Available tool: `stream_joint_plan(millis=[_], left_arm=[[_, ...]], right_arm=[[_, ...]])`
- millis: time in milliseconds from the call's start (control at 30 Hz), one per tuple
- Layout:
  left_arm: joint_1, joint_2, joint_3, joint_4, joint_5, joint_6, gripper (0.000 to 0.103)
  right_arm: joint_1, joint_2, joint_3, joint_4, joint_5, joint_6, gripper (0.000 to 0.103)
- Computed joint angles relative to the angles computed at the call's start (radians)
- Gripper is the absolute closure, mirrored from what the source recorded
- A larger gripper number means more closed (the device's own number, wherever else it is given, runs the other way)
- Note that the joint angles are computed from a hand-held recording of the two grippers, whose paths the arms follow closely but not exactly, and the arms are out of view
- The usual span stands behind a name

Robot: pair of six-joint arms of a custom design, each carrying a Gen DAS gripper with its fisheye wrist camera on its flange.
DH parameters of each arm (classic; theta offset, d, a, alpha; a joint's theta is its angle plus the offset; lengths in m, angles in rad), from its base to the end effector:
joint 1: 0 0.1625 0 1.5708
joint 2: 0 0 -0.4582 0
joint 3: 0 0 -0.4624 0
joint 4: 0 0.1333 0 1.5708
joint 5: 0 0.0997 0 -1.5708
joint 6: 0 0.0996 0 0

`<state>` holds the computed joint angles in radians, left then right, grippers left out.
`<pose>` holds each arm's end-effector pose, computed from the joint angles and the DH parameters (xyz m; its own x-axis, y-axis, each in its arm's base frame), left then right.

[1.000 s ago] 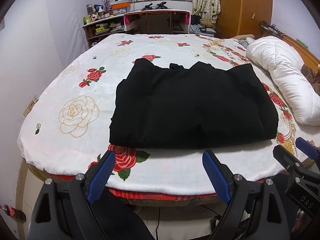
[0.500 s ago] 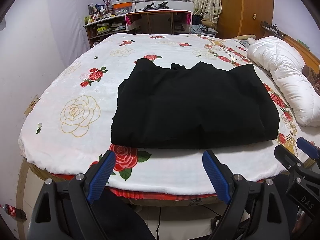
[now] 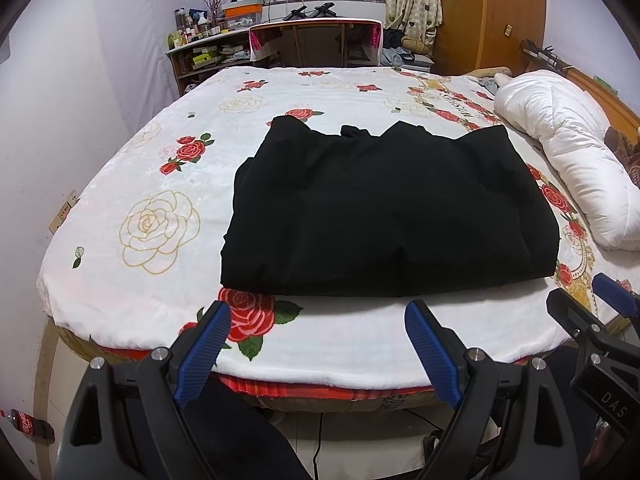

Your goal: Fold large clothes

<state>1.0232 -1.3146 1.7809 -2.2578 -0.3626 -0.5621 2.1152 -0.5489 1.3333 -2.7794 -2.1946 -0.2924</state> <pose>-0.1368 -0.6593 0.3852 -0.6172 -0.4356 -0.6553 0.2116 0.7102 -0.6715 0.5005 -0.6816 0.0423 -0.6480 -0.4303 0.6284 -0.6880 0.6846 -0.2407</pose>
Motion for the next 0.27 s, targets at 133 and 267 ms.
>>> stream_joint_plan(millis=[133, 267], left_arm=[[-0.001, -0.003, 0.008, -0.016, 0.004, 0.009, 0.013], [0.002, -0.001, 0.006, -0.013, -0.004, 0.011, 0.013]], right_arm=[[-0.003, -0.001, -0.002, 0.004, 0.0, 0.0, 0.024], [-0.007, -0.002, -0.001, 0.006, 0.002, -0.001, 0.024]])
